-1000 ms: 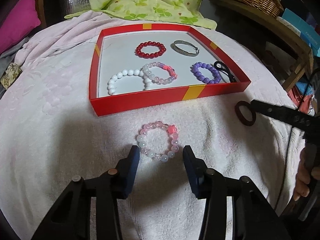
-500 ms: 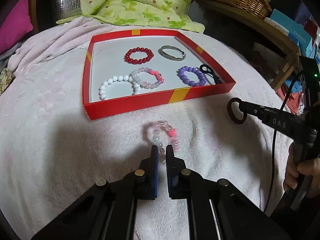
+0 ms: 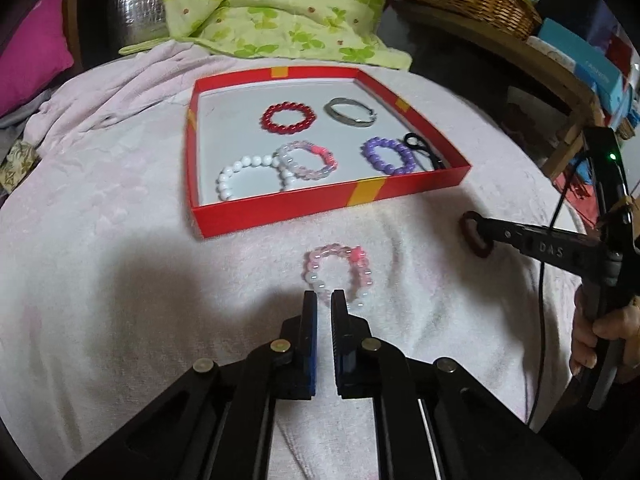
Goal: Organize jewelry
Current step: 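Lift the pink-clear bracelet with the left tool while the right tool holds the hair tie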
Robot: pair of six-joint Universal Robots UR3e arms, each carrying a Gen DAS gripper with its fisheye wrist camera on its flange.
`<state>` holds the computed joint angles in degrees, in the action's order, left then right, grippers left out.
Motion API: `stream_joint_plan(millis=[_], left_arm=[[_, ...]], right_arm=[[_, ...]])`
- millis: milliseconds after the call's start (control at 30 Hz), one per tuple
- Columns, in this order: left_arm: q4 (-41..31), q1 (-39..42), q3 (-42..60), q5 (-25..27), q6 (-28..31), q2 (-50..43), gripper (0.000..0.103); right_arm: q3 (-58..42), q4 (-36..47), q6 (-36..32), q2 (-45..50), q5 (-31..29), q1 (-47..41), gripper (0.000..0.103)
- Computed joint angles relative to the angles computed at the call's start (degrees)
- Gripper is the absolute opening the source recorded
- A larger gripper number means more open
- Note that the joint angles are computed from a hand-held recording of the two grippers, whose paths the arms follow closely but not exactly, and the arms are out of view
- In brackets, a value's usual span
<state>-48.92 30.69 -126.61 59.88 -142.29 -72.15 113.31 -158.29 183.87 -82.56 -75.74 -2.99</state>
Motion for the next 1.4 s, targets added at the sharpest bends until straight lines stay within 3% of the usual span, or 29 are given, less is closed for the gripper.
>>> stream_joint_plan(millis=[33,100,167,300,433,667,1100,1400], left_arm=[[0.40,-0.35,0.42,0.80,-0.83,-0.73,0.008],[-0.57,-0.61,1.68,1.77,-1.92,-2.04,0.021],[-0.42,-0.46,1.72,1.64,-2.88,-2.23,0.044],[1.30,-1.88,1.43,1.69,-3.81,-2.24,0.046],[3.53,-4.83,1.48,3.74,-5.59,-3.68,0.055],[11.19,-9.25,0.31,8.83,-8.76,-6.70,0.055],[18.47,-12.29,-2.46,12.50,-8.79,-6.74,0.054],[17.88,-12.35,-2.95,11.04,-7.10,-6.09,0.027]], right_arm=[[-0.19,-0.01,-0.04,0.35,-0.41,0.26,0.007],[-0.40,-0.23,-0.05,0.64,-0.92,0.62,0.007],[-0.37,-0.24,0.09,0.76,-0.72,0.42,0.007],[-0.53,-0.32,0.13,1.04,-0.61,0.31,0.007],[-0.31,-0.70,0.30,1.15,-0.10,0.09,0.007],[0.49,-1.08,0.09,0.68,0.55,-0.40,0.007],[0.73,-1.12,0.10,0.46,0.60,-0.43,0.007],[0.74,-1.19,0.07,0.46,0.57,-0.43,0.007]])
